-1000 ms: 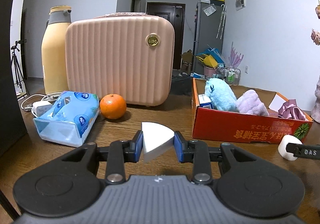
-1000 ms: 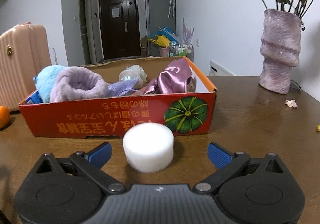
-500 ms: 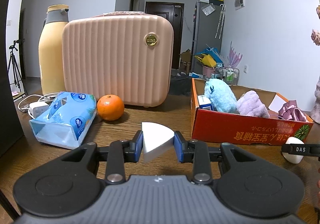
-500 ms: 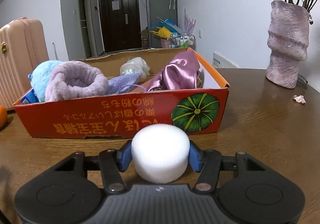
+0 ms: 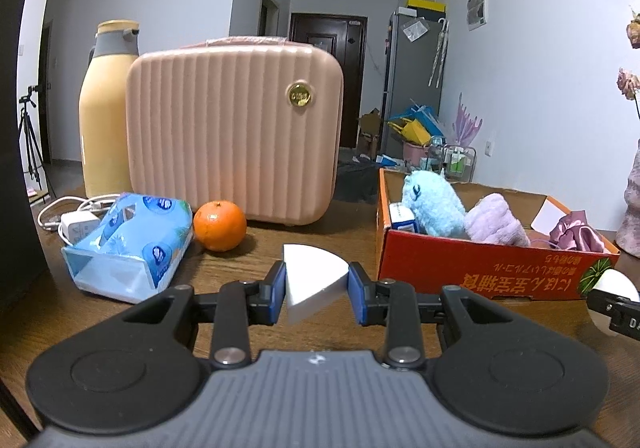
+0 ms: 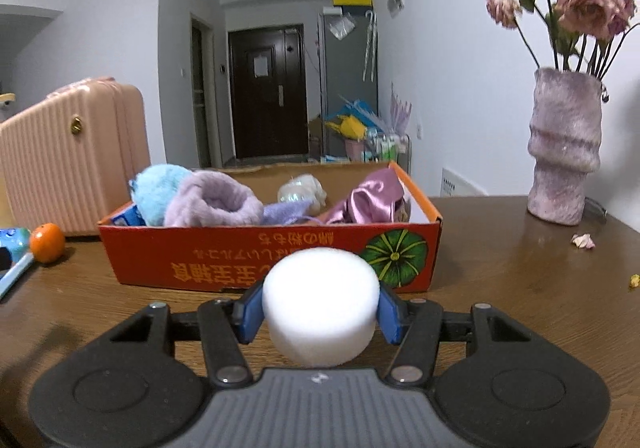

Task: Organize soft objects
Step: 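Lift and carry the foam wedge and foam cylinder in both grippers over the box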

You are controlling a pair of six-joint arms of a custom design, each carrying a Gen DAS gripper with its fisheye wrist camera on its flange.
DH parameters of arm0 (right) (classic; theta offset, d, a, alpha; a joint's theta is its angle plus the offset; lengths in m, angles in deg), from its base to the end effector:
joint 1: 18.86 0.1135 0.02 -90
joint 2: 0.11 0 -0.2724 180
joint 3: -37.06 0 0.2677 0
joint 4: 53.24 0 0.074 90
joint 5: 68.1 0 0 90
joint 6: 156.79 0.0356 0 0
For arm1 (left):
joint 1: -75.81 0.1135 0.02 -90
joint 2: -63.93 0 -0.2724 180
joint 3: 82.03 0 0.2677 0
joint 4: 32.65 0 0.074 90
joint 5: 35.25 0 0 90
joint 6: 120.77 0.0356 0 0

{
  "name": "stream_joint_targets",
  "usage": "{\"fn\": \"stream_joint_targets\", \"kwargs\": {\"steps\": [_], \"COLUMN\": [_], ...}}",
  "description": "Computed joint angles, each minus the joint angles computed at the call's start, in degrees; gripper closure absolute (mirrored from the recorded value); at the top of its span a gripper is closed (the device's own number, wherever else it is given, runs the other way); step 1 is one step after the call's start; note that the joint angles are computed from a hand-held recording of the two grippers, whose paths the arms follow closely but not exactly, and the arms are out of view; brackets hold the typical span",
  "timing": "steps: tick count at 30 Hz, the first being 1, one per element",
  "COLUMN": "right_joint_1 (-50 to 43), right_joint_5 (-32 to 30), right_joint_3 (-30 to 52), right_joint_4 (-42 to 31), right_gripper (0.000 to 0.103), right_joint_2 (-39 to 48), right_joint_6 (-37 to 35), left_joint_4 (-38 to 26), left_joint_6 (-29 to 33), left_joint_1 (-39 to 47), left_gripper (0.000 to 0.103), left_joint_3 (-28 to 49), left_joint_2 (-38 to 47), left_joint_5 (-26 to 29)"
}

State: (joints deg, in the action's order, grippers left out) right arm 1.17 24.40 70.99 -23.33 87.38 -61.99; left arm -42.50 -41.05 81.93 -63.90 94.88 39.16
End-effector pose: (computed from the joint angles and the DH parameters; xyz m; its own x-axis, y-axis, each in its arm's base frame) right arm 0.2518 0.0901 0.1263 -0.4011 -0.0572 -0.9143 -0.2720 0.9605 0.0592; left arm 0.1455 0.0252 0.1525 -0.3147 -0.2066 -0.9264 -0.4120 0.9090 -0.0628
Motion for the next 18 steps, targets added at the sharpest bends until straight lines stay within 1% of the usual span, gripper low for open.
{"fn": "stream_joint_targets", "kwargs": {"steps": [3, 6, 10, 15, 18], "right_joint_1": [0.37, 0.47, -0.09, -0.30, -0.19], "right_joint_5": [0.42, 0.76, 0.45, 0.48, 0.86], "right_joint_3": [-1.57, -2.45, -3.07, -3.91, -3.94], "right_joint_4": [2.41, 4.81, 7.49, 11.37, 13.87], "right_gripper": [0.047, 0.047, 0.047, 0.047, 0.047], "right_joint_2": [-1.09, -1.53, -1.73, -1.55, -0.85], "right_joint_6": [-0.34, -0.36, 0.35, 0.39, 0.08], "left_joint_4": [-0.65, -0.40, 1.27, 7.20, 10.39], "left_joint_6": [-1.34, -2.57, -5.03, -7.14, -8.40], "left_joint_1": [-1.64, -4.62, -8.79, -14.28, -16.08], "left_gripper": [0.070, 0.070, 0.070, 0.070, 0.070], "left_joint_3": [0.58, 1.14, 2.52, 4.94, 6.23], "left_joint_2": [-0.27, -0.33, 2.12, 9.39, 13.11], "left_joint_5": [-1.03, -3.74, -6.89, -11.55, -12.30]}}
